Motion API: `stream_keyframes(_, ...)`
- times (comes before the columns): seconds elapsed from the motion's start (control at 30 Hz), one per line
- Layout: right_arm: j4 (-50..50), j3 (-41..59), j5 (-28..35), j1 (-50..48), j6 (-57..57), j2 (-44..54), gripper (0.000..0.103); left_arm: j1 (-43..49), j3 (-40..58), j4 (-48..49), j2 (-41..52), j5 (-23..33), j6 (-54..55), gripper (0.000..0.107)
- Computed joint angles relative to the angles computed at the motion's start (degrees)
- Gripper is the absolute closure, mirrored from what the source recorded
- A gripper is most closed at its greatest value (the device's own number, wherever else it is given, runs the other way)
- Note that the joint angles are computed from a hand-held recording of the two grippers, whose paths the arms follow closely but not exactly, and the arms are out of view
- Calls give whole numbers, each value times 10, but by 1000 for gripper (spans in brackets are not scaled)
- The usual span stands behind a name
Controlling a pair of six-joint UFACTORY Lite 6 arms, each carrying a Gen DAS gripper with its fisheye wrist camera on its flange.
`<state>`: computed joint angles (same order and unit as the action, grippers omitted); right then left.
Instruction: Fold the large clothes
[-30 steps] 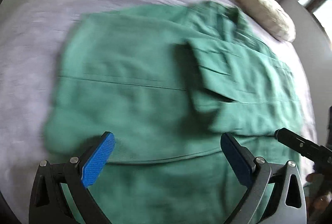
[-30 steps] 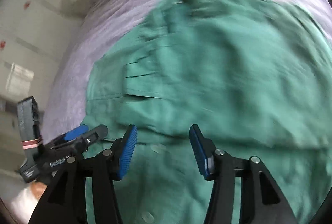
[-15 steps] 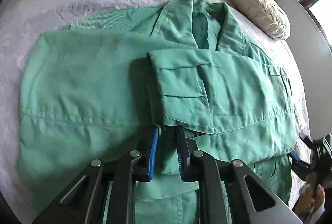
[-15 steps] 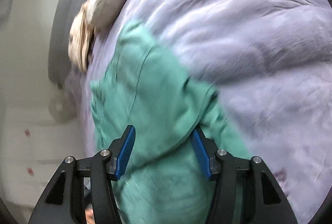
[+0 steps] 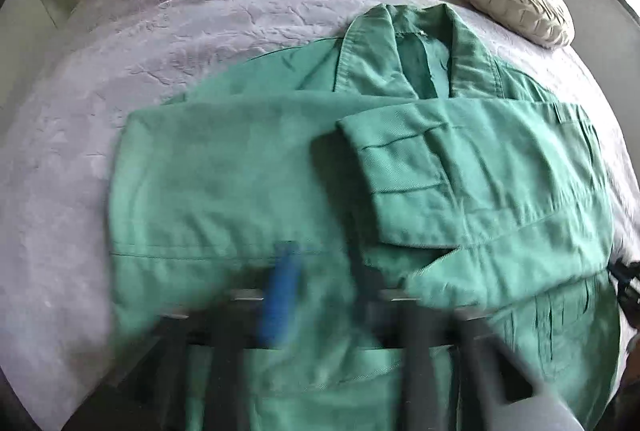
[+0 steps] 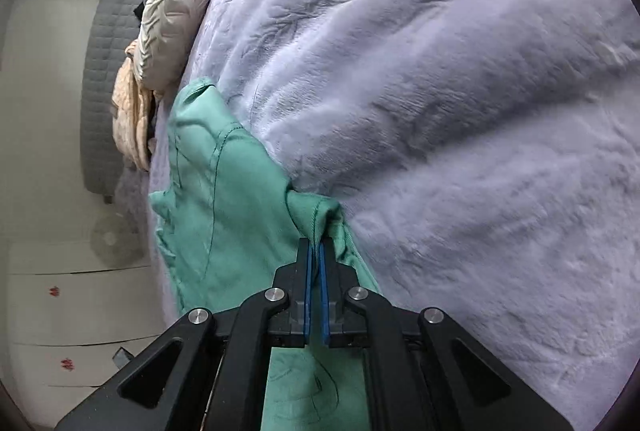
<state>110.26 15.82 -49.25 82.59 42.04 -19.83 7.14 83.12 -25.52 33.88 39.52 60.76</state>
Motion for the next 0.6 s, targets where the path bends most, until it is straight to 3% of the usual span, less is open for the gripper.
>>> stream_keyframes(0.03,-8,-4,-1,1,2,-7,99,6,-5,-13,-11,-2,13,17)
stream_keyframes(0.17,-3,-13,-44,64,39,-19,94,-14,1,-44,-45,26,43,17)
stream_keyframes(0.23,-16,-17,-68,82,70,-13,78,-51,12,-55,-51,41,38,17)
stream_keyframes(0.27,-18,-18,-87,95,82,-11,62,-74,20,-58,-51,46,31,17)
stream_keyframes(0.3,-19,-15,-99,101,86,-6,53,-97,31,-61,-47,51,27,17)
stream_keyframes(0.47,-58,-37,-117,108,136,0,53,-254,91,-70,4,58,-41,17)
stream_keyframes(0.6,-106,-58,-162,138,310,75,53,-378,160,-23,76,8,-129,17)
